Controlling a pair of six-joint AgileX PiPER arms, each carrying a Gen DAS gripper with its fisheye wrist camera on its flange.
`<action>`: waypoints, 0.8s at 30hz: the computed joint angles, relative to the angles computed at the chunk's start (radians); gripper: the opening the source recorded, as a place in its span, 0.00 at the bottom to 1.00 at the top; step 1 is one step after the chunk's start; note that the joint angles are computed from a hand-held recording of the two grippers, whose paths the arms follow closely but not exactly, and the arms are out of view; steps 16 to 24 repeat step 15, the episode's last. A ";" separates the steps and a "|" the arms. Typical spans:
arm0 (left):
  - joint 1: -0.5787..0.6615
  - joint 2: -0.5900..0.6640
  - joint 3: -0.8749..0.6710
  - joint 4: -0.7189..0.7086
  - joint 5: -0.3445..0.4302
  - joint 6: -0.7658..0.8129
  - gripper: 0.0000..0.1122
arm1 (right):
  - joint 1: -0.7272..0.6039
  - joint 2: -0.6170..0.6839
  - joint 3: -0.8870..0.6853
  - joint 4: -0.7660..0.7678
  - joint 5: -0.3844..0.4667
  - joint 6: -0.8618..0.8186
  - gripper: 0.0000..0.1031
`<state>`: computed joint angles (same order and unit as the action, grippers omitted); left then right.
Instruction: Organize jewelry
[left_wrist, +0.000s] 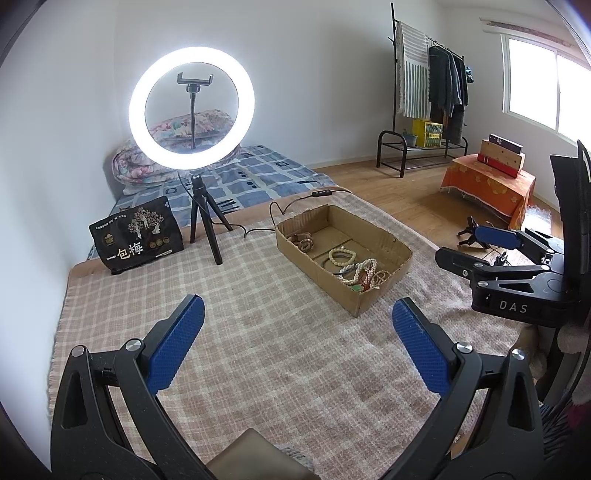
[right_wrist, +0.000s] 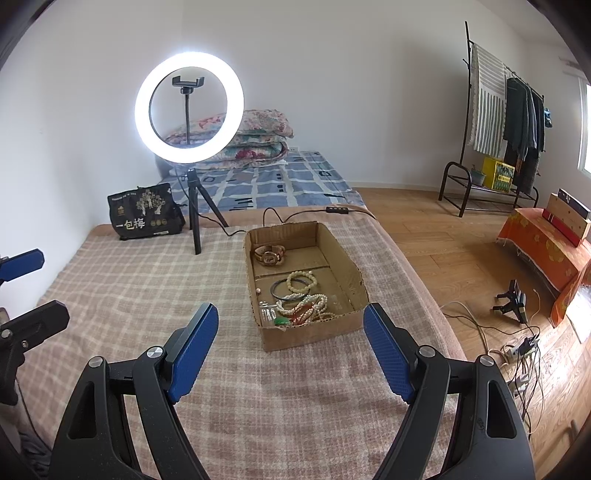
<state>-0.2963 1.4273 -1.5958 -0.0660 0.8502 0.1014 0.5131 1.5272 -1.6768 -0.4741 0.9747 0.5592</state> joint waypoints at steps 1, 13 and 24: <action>0.000 0.000 0.000 0.001 0.000 0.000 0.92 | 0.000 0.000 -0.001 0.000 0.001 0.001 0.78; -0.029 -0.018 0.030 0.074 -0.063 -0.060 0.92 | 0.002 0.000 0.005 -0.002 -0.001 0.001 0.78; -0.022 -0.011 0.009 0.068 -0.048 -0.055 0.92 | 0.002 -0.001 0.005 -0.001 -0.001 0.002 0.78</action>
